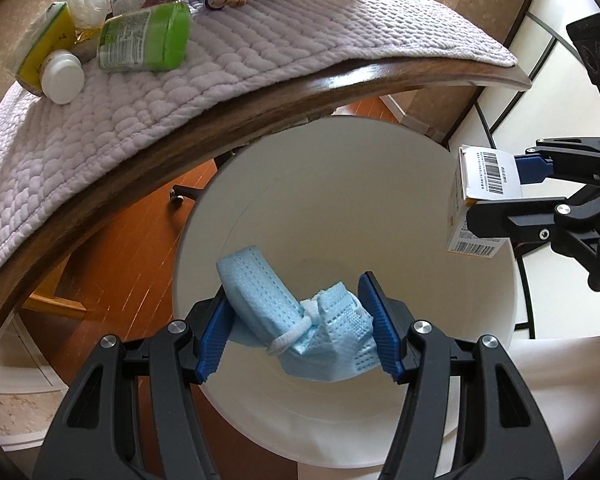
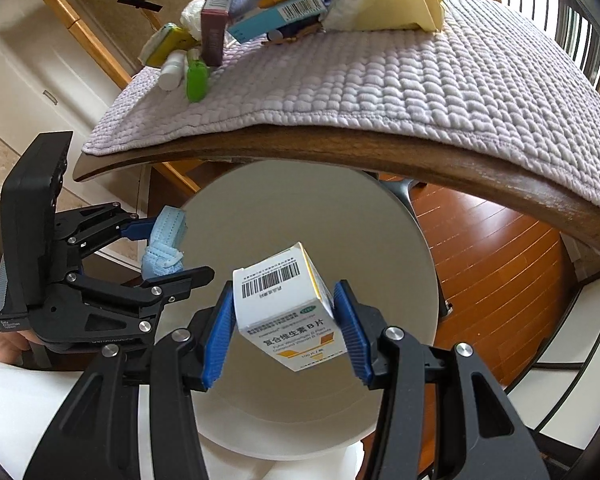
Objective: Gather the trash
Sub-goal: 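Open the left tool over the bucket while the right tool releases the white box, then grasp the yellow BABO tissue pack with the left tool while the right tool grasps the white cloth mask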
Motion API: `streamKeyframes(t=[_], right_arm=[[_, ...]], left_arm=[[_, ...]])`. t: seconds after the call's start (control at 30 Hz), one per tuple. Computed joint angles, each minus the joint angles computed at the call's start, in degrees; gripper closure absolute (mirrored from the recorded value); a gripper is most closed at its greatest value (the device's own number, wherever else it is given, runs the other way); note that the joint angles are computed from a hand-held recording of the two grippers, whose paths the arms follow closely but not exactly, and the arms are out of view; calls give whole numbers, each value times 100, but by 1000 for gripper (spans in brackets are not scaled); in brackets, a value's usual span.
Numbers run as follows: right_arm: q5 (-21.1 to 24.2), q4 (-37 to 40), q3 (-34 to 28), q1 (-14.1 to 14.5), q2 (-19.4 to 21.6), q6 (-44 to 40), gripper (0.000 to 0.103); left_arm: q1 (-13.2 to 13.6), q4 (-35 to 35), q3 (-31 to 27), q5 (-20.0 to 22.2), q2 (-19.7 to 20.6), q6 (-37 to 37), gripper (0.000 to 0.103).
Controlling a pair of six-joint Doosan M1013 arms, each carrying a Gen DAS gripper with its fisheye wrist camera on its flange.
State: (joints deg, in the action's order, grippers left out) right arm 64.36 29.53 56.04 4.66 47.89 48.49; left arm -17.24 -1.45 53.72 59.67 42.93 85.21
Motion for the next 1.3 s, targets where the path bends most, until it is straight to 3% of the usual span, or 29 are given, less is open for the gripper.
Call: streamKeyframes(t=[0.83,0.9,0.93,0.97,1.17,1.3], right_arm=[[-337,-209,67,140,184,234,52],[-518,-205,150,130,127,231,22],[-685,-161,233,125,76,196,17],[-710,-114,247,116,62,158,14],[-895,-104,274,83,-7,107,14],[-1344,26,441,63,-197,-189,10]], left_arm=[[-50,188,7,49,112,-19,38],[-19,-20,20,-13,105,101,29],[-19,-35,55,-90,82,78,16],[-23,25,74,-135,63,23,8],[11,-56,211,-330,-58,-20,7],[62,-153,415,-665,-291,67,7]])
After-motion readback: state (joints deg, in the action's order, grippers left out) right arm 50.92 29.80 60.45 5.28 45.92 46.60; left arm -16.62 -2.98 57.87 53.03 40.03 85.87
